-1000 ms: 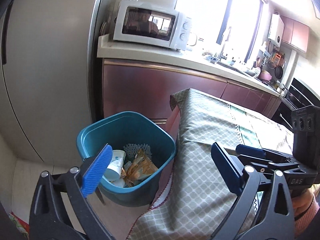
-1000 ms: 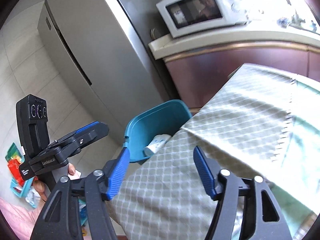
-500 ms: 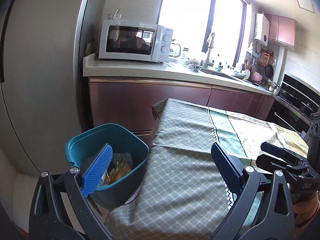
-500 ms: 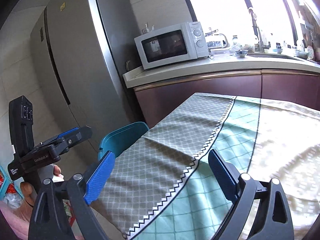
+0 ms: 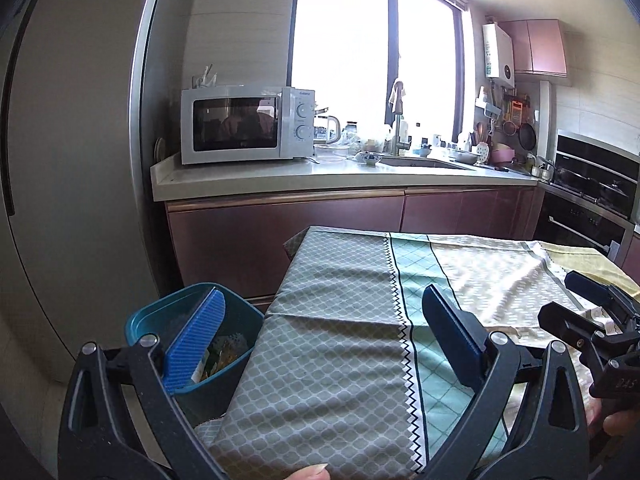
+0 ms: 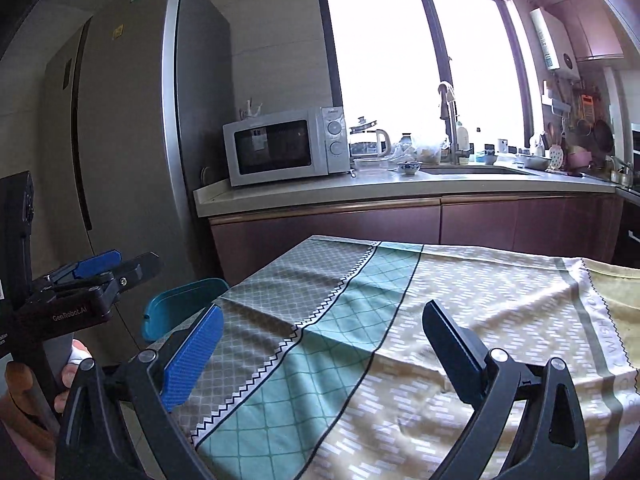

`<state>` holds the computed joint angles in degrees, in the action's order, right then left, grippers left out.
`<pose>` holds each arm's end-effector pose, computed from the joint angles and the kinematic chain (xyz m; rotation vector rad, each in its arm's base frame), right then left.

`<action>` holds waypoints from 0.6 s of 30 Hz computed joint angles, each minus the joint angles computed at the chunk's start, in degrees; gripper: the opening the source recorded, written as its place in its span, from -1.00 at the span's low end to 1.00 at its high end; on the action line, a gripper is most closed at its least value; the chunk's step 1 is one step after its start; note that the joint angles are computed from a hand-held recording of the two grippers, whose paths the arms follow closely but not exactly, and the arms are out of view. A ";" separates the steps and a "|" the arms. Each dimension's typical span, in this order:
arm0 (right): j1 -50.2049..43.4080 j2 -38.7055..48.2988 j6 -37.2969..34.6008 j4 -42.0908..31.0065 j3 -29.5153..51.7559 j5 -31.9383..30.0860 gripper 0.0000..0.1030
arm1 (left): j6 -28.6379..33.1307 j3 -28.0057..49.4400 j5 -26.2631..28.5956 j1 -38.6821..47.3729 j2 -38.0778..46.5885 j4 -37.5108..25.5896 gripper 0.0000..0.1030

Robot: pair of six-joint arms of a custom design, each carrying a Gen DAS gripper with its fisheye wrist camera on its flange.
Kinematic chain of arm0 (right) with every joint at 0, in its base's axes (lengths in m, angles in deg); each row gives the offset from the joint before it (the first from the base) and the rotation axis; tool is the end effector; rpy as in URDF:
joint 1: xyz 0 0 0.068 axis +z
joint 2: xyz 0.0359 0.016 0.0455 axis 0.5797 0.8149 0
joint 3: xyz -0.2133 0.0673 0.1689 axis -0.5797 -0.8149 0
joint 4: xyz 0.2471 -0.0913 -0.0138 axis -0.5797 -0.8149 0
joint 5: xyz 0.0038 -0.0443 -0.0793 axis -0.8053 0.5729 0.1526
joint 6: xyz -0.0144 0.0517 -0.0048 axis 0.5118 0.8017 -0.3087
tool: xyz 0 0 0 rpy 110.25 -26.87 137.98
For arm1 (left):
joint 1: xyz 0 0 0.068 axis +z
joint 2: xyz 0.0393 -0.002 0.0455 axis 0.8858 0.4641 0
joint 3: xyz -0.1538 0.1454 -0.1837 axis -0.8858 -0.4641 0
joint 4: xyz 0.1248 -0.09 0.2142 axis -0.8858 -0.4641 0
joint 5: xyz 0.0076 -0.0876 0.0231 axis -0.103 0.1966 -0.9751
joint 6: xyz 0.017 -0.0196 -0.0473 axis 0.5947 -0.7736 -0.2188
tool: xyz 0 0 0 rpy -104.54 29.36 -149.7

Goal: Collect trash

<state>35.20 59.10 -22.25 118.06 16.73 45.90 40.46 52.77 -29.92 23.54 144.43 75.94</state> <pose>0.3317 0.0142 0.1598 -0.3418 1.9228 0.4066 0.3066 -0.2175 0.1871 -0.1172 1.9446 0.0231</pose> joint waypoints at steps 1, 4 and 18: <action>-0.56 -0.37 0.13 0.63 -0.61 0.31 0.87 | -0.06 0.26 -0.34 -0.55 0.07 -0.10 0.89; -1.99 -1.85 0.75 3.19 -2.90 1.18 0.87 | -0.21 1.36 -0.85 -1.73 0.75 -0.34 0.89; -8.97 -4.39 1.33 7.28 -7.32 2.71 0.87 | 1.89 6.31 -2.56 -5.69 6.26 3.05 0.89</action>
<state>26.23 54.70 -20.93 125.34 9.41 48.61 42.35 59.08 -32.48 17.85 150.68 78.99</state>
